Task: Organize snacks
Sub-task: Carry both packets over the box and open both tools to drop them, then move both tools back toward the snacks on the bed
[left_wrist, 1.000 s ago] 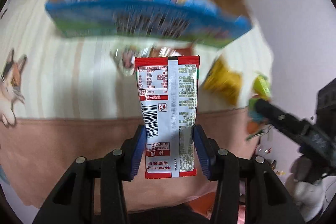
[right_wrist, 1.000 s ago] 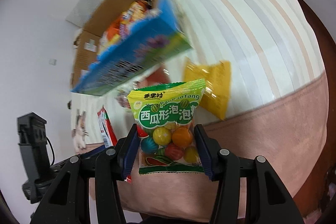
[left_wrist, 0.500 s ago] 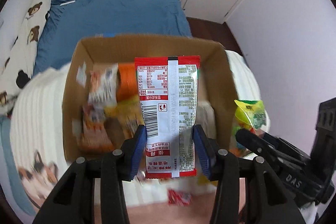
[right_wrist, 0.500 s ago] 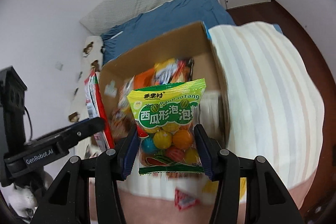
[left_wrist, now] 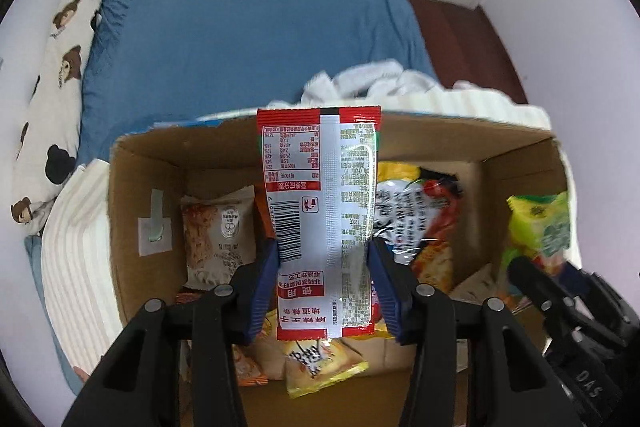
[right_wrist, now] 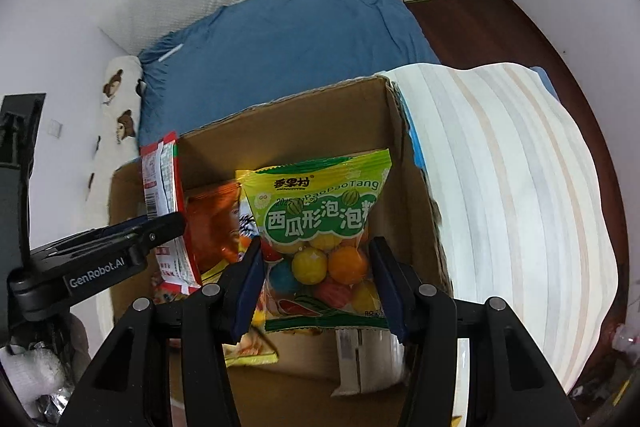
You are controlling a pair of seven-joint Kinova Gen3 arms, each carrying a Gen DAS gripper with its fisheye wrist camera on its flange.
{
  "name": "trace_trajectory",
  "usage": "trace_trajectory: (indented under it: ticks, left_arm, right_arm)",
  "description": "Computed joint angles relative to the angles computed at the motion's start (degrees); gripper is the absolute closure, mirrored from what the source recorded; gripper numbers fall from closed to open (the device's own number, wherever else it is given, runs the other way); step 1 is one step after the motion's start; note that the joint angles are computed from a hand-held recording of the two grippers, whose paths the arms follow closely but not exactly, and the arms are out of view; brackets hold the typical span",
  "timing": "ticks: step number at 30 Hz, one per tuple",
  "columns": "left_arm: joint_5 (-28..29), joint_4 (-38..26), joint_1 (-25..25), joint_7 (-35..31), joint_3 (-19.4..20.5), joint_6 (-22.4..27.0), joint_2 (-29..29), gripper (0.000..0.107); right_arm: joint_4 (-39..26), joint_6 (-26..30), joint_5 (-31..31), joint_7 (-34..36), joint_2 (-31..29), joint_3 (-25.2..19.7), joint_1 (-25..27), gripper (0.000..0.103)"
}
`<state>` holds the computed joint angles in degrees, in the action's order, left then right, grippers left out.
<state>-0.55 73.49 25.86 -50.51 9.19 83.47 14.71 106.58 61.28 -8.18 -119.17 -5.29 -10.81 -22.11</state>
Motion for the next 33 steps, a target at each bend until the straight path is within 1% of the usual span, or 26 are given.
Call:
trace_trajectory:
  ticks: [1, 3, 4, 5, 6, 7, 8, 9, 13, 16, 20, 22, 25, 28, 33]
  left_arm:
    - [0.54, -0.08, -0.46, -0.5, -0.06, 0.49, 0.64, 0.062]
    - [0.69, -0.4, -0.81, -0.4, -0.4, 1.6, 1.73, 0.06]
    - [0.43, -0.37, -0.78, -0.34, -0.53, 1.67, 1.85, 0.057]
    - [-0.24, -0.43, -0.38, 0.08, -0.85, 1.88, 1.86, 0.047]
    - [-0.22, 0.0, -0.95, -0.43, -0.88, 1.16, 1.63, 0.035]
    - [0.11, 0.12, -1.12, -0.46, -0.85, 0.89, 1.23, 0.029]
    - [0.4, 0.47, -1.35, -0.34, -0.91, 0.43, 0.76, 0.02]
    - [0.63, 0.53, -1.52, -0.51, -0.83, 0.24, 0.5, 0.019]
    - [0.12, -0.57, -0.97, 0.51, -0.51, 1.54, -0.37, 0.019]
    - [0.07, 0.13, -0.73, 0.89, -0.2, 1.09, -1.95, 0.019]
    - [-4.98, 1.52, 2.05, 4.53, 0.71, 0.55, -5.44, 0.019]
    - [-8.23, 2.42, 3.84, 7.3, 1.71, 0.39, -7.66, 0.019]
    - [-10.64, 4.59, 5.01, 10.84, 3.32, -0.79, -11.46, 0.019]
    - [-12.88, 6.0, 5.92, 14.79, 6.11, -0.86, -15.14, 0.019]
    - [-17.47, 6.57, 8.06, 22.84, 12.83, 1.2, -19.77, 0.019]
  right_arm:
    - [-0.33, 0.02, 0.44, -0.46, 0.94, -0.12, -0.02, 0.047]
    - [-0.47, -0.22, 1.38, -1.59, 2.0, -0.38, -0.31, 0.033]
    - [-0.61, -0.47, 2.03, -1.98, 2.41, -0.45, -0.47, 0.014]
    - [-1.15, -0.19, 3.12, -2.73, 3.07, -0.68, -0.77, 0.008]
    - [-1.43, -0.08, 3.68, -3.06, 3.41, -0.73, -1.03, 0.008]
    - [-1.77, 0.16, 4.45, -3.66, 3.6, -0.97, -1.44, 0.008]
    - [-2.13, 0.42, 5.03, -4.03, 3.77, -1.12, -1.82, 0.008]
    - [-2.29, 0.42, 5.02, -3.99, 3.66, -1.18, -2.13, 0.008]
    - [-3.0, 1.79, 7.23, -5.66, 3.24, -2.13, -3.77, 0.007]
    - [-3.43, 2.87, 8.5, -7.03, 2.57, -2.94, -4.91, 0.007]
    - [-3.78, 4.3, 10.46, -8.38, 1.13, -4.12, -6.28, 0.007]
    - [-3.2, 4.41, 9.92, -8.42, -0.65, -4.36, -6.58, 0.007]
    - [-2.43, 5.5, 10.63, -10.12, -3.87, -6.15, -7.18, 0.007]
    - [-2.05, 6.35, 10.36, -11.01, -7.01, -7.85, -7.56, 0.007]
    - [-1.43, 8.82, 8.99, -12.88, -13.99, -11.77, -7.61, 0.007]
